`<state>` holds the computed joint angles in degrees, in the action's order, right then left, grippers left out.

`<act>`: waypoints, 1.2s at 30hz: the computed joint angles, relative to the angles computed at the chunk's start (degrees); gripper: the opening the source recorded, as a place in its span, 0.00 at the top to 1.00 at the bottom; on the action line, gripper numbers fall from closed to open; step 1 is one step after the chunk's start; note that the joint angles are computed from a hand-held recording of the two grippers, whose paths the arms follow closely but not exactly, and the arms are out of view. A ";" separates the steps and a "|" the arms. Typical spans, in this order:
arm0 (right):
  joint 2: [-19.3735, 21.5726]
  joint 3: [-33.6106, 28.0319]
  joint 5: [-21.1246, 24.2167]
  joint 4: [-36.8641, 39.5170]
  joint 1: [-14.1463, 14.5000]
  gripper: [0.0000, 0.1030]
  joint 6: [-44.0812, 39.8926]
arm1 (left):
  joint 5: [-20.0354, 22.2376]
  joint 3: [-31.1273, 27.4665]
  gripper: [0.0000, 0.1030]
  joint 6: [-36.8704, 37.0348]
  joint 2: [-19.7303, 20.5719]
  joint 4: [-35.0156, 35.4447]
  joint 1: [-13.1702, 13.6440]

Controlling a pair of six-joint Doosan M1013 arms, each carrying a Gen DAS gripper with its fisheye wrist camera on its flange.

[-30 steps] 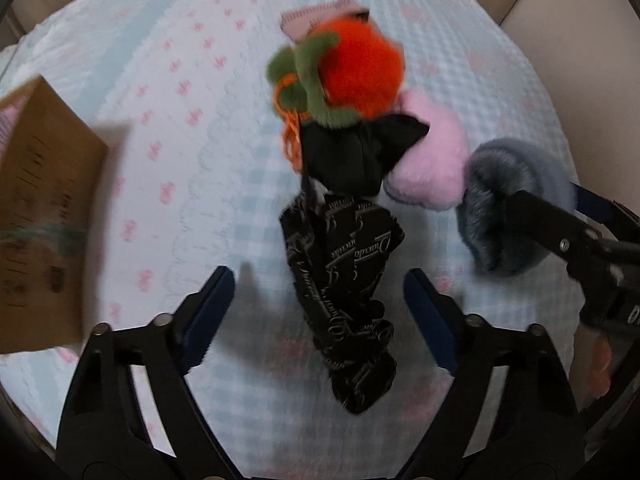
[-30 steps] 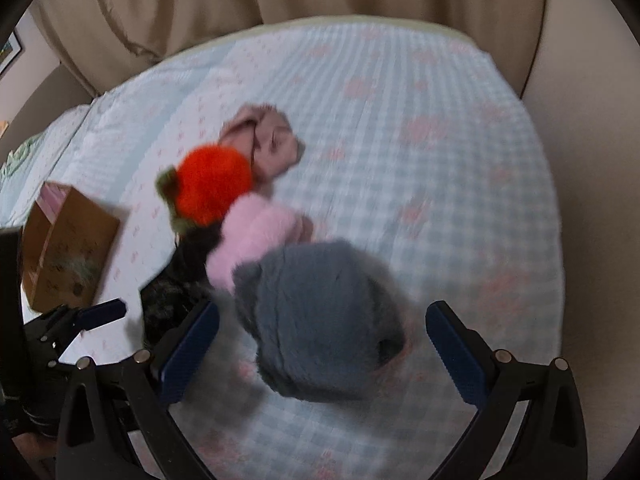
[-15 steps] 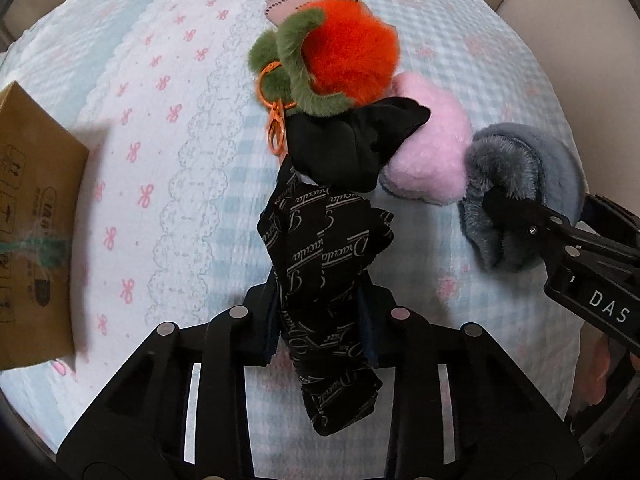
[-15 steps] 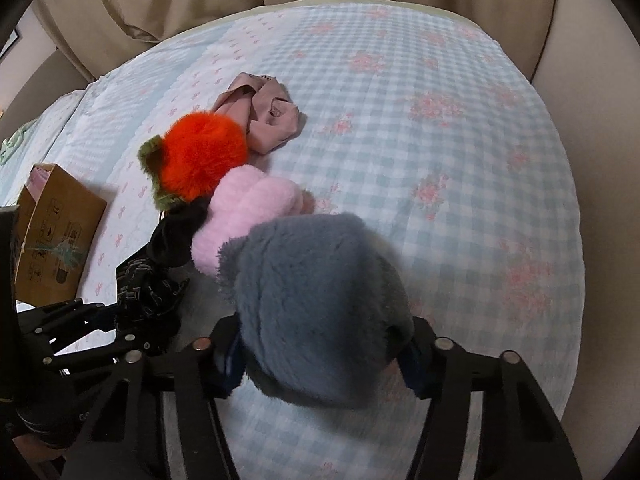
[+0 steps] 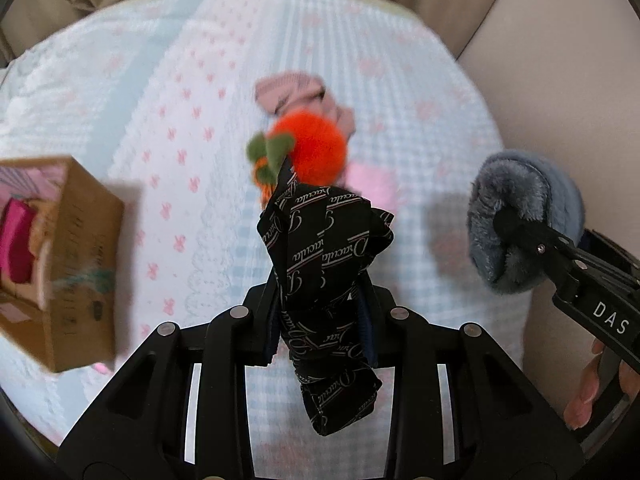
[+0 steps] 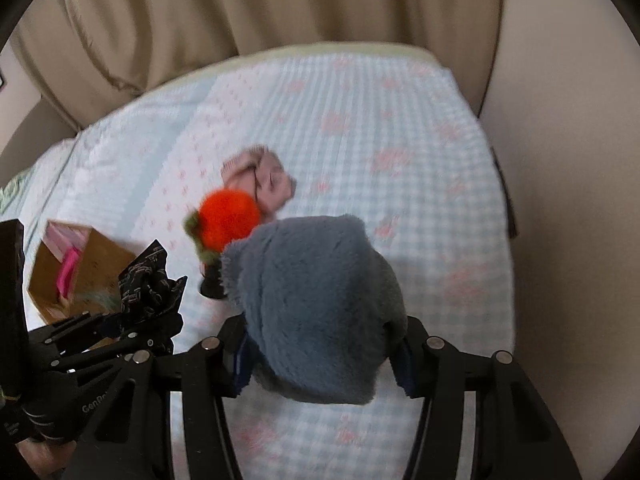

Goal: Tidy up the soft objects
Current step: 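Lift and carry the black cloth and grey earmuff over the box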

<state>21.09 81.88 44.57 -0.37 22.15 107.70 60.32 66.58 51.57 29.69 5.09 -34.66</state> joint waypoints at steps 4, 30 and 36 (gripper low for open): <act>-2.24 -1.17 0.88 -3.56 1.01 0.50 4.98 | -0.19 -1.06 0.73 0.36 -1.78 0.62 0.07; -0.72 -18.30 10.22 -17.35 15.76 0.50 22.08 | -2.00 2.26 0.73 13.04 -16.50 0.23 8.29; 5.75 -27.67 13.53 -16.07 19.30 0.50 20.88 | -1.58 4.58 0.73 18.34 -18.76 -2.51 13.59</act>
